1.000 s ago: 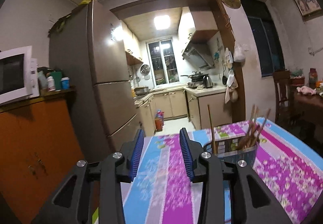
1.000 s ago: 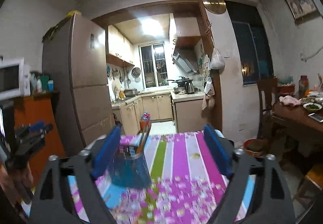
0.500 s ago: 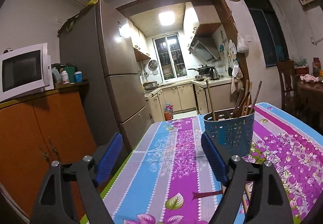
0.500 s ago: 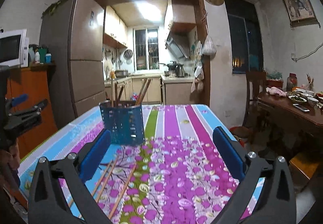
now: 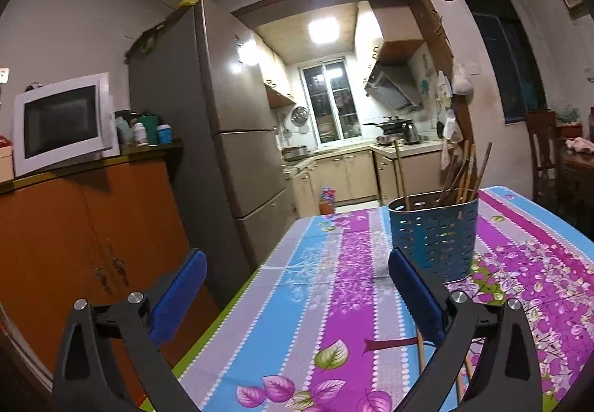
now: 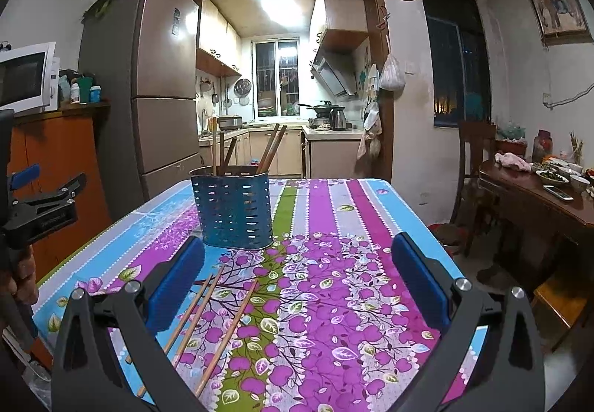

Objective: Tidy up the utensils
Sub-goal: 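Move both open tools back over the remaining chopsticks on the tablecloth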

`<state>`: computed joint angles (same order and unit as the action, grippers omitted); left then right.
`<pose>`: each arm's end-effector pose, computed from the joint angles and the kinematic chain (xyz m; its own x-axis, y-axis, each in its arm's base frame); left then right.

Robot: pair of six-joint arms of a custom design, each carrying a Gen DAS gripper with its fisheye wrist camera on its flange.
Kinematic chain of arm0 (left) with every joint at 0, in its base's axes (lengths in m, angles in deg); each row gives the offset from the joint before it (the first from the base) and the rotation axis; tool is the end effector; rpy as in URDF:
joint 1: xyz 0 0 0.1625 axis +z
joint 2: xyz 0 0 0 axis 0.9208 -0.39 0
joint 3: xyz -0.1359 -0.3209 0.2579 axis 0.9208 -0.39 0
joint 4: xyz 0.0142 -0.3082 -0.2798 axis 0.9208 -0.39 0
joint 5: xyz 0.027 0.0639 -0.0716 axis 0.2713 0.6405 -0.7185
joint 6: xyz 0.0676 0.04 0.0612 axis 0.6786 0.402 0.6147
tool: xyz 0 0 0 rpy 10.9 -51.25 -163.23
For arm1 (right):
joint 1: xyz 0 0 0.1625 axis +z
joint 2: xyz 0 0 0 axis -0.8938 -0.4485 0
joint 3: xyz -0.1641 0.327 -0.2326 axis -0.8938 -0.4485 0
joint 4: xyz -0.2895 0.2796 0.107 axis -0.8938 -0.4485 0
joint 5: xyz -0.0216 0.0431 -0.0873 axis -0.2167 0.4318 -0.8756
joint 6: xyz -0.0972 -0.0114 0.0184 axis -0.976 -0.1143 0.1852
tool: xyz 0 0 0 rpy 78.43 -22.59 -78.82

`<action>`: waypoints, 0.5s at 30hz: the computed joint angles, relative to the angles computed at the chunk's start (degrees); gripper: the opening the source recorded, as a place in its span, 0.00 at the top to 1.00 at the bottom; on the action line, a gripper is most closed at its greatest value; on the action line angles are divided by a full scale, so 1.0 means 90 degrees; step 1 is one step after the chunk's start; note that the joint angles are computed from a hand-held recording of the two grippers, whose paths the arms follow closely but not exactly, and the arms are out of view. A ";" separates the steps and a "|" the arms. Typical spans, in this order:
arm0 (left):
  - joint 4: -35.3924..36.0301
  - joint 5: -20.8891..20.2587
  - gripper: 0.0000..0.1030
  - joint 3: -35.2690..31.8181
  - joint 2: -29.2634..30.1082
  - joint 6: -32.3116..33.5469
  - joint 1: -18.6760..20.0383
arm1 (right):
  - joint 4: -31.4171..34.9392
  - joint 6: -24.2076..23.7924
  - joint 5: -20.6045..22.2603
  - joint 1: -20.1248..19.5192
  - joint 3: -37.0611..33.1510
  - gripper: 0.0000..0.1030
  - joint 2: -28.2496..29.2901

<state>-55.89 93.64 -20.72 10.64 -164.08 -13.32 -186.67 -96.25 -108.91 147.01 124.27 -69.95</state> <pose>-0.2967 -0.7728 0.0518 -0.4723 -0.3839 -0.7934 0.7855 0.2250 -0.5765 0.0527 -0.7892 0.2429 -0.7163 -0.1957 0.6698 -0.6965 0.2577 -0.6696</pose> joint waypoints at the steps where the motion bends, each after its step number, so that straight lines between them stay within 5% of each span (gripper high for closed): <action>1: 0.0274 -0.0007 0.05 -0.0040 -0.0008 -0.0173 -0.0001 | -0.0004 -0.0009 -0.0008 0.0002 0.0009 0.05 -0.0003; 3: 0.1066 -0.0116 0.05 -0.0186 -0.0024 -0.0748 -0.0007 | -0.0021 -0.0023 -0.0048 0.0013 0.0040 0.05 -0.0013; 7: 0.1070 0.0003 0.05 0.0288 -0.0261 -0.1046 0.0010 | -0.0187 -0.0230 -0.0241 0.0036 0.0211 0.05 -0.0078; 12: 0.3008 0.0174 0.05 0.0478 -0.0526 -0.2489 0.0058 | -0.0410 -0.0755 -0.0356 -0.0021 0.0677 0.05 -0.0272; 15: 0.3467 0.0211 0.05 0.0728 -0.0630 -0.3026 0.0106 | -0.0359 -0.0851 -0.0433 -0.0081 0.0960 0.06 -0.0407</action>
<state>-24.69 95.54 -14.17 4.97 -191.31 -12.36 -189.90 -103.91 -112.81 146.28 132.91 -73.61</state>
